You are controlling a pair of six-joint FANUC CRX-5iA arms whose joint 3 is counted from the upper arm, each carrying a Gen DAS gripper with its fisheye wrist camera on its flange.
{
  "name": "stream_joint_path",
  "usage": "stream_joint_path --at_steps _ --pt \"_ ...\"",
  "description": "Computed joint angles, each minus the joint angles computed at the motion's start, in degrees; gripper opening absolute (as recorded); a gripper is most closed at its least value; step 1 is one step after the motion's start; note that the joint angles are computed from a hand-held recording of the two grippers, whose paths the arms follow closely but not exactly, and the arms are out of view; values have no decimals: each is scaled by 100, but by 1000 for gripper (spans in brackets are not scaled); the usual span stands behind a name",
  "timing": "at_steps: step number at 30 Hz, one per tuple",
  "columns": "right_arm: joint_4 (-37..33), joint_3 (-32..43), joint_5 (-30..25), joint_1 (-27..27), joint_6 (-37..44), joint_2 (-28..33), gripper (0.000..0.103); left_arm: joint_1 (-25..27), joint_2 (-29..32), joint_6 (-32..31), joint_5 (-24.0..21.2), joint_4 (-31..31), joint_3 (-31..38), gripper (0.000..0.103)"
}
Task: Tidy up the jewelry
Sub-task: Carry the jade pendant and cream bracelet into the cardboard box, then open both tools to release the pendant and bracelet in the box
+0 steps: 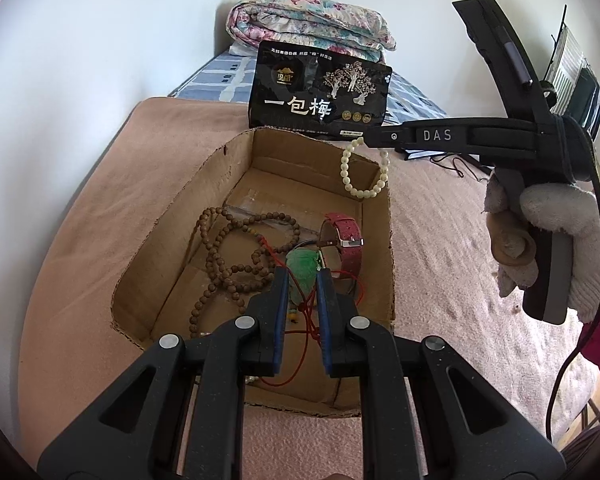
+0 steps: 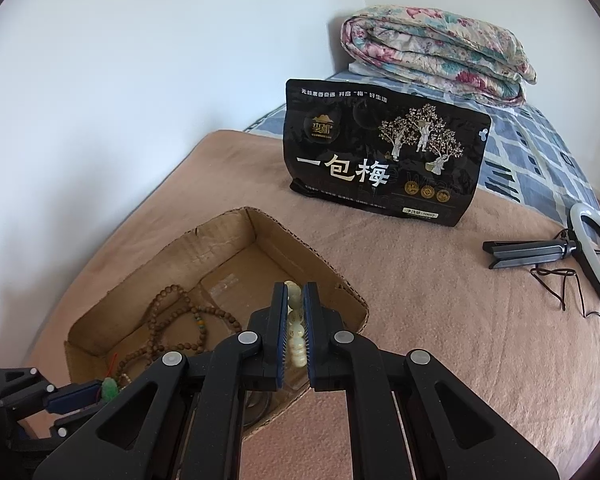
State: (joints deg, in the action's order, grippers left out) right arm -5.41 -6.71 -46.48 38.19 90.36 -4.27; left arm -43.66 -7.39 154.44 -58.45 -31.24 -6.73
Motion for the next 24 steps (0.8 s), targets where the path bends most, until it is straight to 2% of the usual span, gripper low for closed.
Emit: stream_joint_path --at_steps 1,2,3,4,5,7,11,24 --pt "34 -13 1 19 -31 -8 13 -11 9 7 -23 -12 13 13" --pt "103 -41 19 47 -79 -23 31 -30 24 23 -62 -36 36 22" --pt "146 -54 47 55 -98 -19 43 -59 43 84 -131 -99 67 40" --pt "270 -133 132 98 -190 -62 65 -104 49 167 -180 -182 90 48" --pt "365 -221 244 129 -261 -121 74 -146 54 259 -233 -272 114 54" --pt "433 -274 314 141 -324 -167 75 -150 40 311 -259 -298 113 54" --pt "344 -148 113 98 -235 -108 78 -150 60 312 -329 -288 144 54" --pt "294 -251 16 29 -153 -380 78 -384 110 374 -571 -442 359 54"
